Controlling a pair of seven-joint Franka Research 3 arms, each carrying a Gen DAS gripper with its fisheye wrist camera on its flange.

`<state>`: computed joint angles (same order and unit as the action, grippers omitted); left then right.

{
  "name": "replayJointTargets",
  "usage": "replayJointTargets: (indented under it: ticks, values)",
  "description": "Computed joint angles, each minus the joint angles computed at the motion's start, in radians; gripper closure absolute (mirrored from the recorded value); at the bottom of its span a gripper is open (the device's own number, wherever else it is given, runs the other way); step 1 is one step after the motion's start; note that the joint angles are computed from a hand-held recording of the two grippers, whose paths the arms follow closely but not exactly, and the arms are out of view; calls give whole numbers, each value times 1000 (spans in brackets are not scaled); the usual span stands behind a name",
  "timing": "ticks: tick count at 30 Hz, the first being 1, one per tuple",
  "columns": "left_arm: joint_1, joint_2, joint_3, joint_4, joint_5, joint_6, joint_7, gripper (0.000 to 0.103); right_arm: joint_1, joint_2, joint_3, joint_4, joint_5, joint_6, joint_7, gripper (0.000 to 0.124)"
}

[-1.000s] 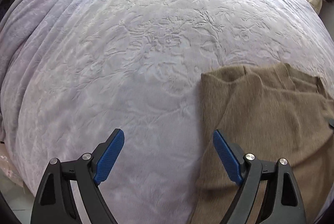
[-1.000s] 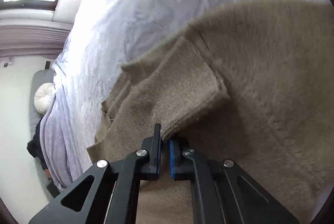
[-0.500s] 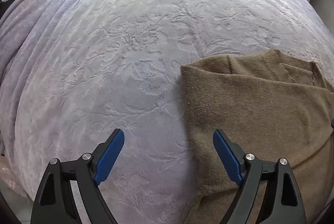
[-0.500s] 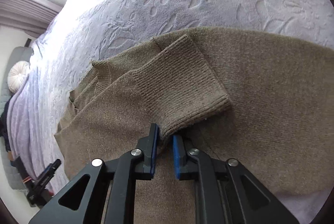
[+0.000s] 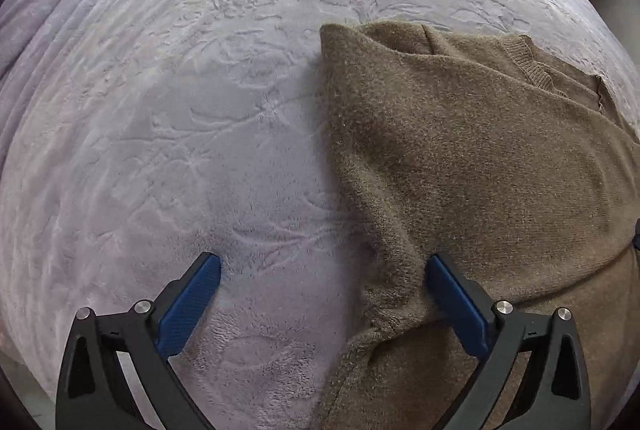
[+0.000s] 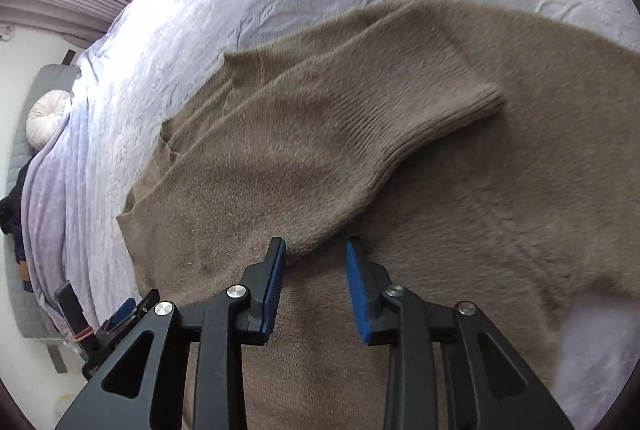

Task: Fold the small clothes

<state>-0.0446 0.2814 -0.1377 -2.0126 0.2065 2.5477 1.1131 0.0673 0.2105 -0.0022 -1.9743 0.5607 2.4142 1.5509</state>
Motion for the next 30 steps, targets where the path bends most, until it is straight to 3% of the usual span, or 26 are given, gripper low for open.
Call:
replayJointTargets:
  ticks: [5,10,12,16,19,23,27,30]
  values:
    - [3,38,-5,54,-30,-56,24,0,21,11,7,-3,-34,27,-1,89]
    - [-16,-51,12,-25,39,8,-40,0,19,-2,7,9,-34,-9,4,88]
    - [-26,-73,23,-41,92,-20,-75,0,16,-25,10,-5,-17,-12,-13,88]
    - [12,-52,1,-27,-15,-34,-25,0,20,-49,11,-29,9,-21,-34,88]
    - [-37,-3,36,32,147,-101,-94,0,29,-60,13,-42,12,-31,-34,88]
    - [6,-42,14,-14,63,-70,-51,0,41,-91,11,-58,-19,-41,-37,88]
    - [-9,-86,8,-13,92,-136,-31,0,51,-132,7,-88,-55,-62,-32,88]
    - [-24,-118,-17,-10,63,-186,29,0,51,-160,1,-119,-53,-93,-13,79]
